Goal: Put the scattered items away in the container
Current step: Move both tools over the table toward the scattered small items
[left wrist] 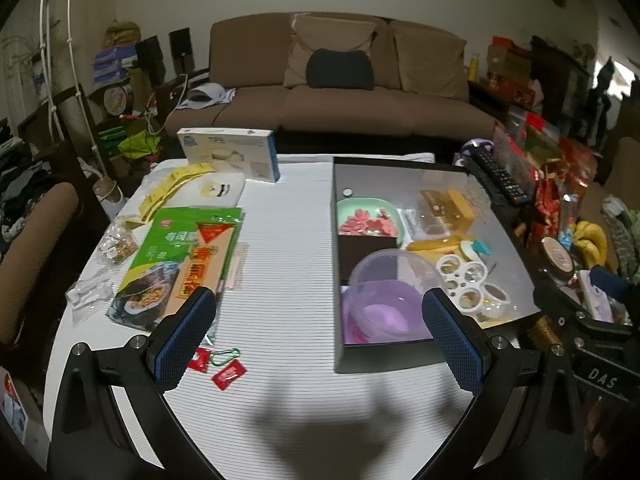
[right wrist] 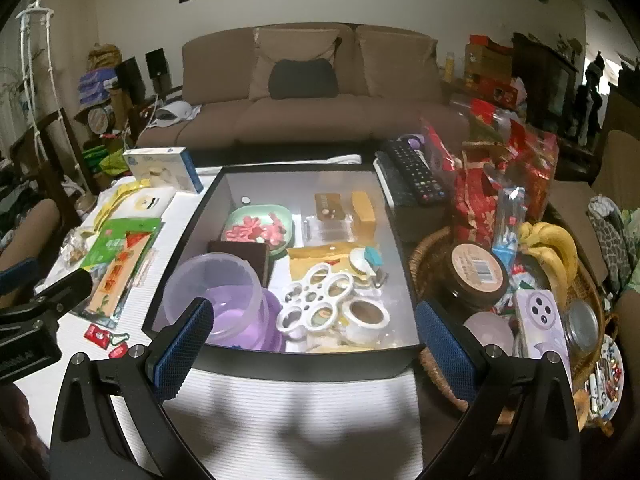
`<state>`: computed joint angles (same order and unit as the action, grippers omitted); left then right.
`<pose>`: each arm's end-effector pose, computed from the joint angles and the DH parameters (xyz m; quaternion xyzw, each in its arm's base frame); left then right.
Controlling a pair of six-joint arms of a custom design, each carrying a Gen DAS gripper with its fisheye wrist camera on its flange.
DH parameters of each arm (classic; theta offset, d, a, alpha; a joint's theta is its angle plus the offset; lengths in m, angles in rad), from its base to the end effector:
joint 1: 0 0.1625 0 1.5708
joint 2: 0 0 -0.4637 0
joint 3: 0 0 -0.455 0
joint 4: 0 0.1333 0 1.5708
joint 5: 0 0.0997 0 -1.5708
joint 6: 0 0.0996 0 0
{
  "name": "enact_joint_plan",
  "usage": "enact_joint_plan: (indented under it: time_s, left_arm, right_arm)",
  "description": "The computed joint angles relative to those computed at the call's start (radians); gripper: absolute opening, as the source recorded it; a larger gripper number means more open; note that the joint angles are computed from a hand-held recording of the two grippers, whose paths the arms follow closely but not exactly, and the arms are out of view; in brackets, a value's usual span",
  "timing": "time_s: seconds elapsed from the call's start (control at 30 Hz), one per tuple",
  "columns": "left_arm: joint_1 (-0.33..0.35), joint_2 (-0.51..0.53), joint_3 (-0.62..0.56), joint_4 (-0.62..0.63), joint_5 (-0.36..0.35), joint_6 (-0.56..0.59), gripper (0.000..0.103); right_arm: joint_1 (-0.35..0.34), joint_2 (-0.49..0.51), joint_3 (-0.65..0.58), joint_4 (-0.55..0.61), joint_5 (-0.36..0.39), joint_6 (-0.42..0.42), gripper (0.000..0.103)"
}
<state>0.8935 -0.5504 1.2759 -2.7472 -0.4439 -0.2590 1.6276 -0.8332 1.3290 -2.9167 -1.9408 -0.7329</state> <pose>-0.3550 -0.7976 0.1081 0.0543 0.8309 -0.4036 0.3793 0.1452 -0.8407 0.3028 0.2744 -0.8557 0.3268 0.2925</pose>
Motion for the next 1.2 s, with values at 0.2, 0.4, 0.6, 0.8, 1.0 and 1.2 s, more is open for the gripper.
enact_joint_plan:
  time_s: [0.2,0.4,0.6,0.8,1.0,1.2]
  left_arm:
    - [0.008,-0.064,0.078,-0.034,0.030,-0.007,0.103]
    - [0.023,-0.159,0.198,-0.096,0.060,-0.015,0.103]
    - [0.057,-0.261,0.316,-0.075,0.102,-0.070,0.103]
    - [0.104,-0.359,0.434,-0.086,0.129,-0.109,0.103]
    - [0.164,-0.411,0.528,-0.135,0.091,-0.129,0.103]
    - [0.208,-0.396,0.561,-0.255,-0.010,-0.109,0.103]
  right_arm:
    - [0.029,0.013,0.019,-0.021,-0.005,-0.005,0.103]
    - [0.068,0.032,0.060,-0.044,-0.008,-0.015,0.103]
    - [0.106,0.071,0.080,-0.040,-0.009,-0.003,0.103]
    - [0.134,0.116,0.100,-0.046,0.010,-0.004,0.103]
    - [0.128,0.139,0.136,-0.022,0.086,-0.023,0.103]
    - [0.102,0.164,0.157,0.043,0.153,-0.044,0.103]
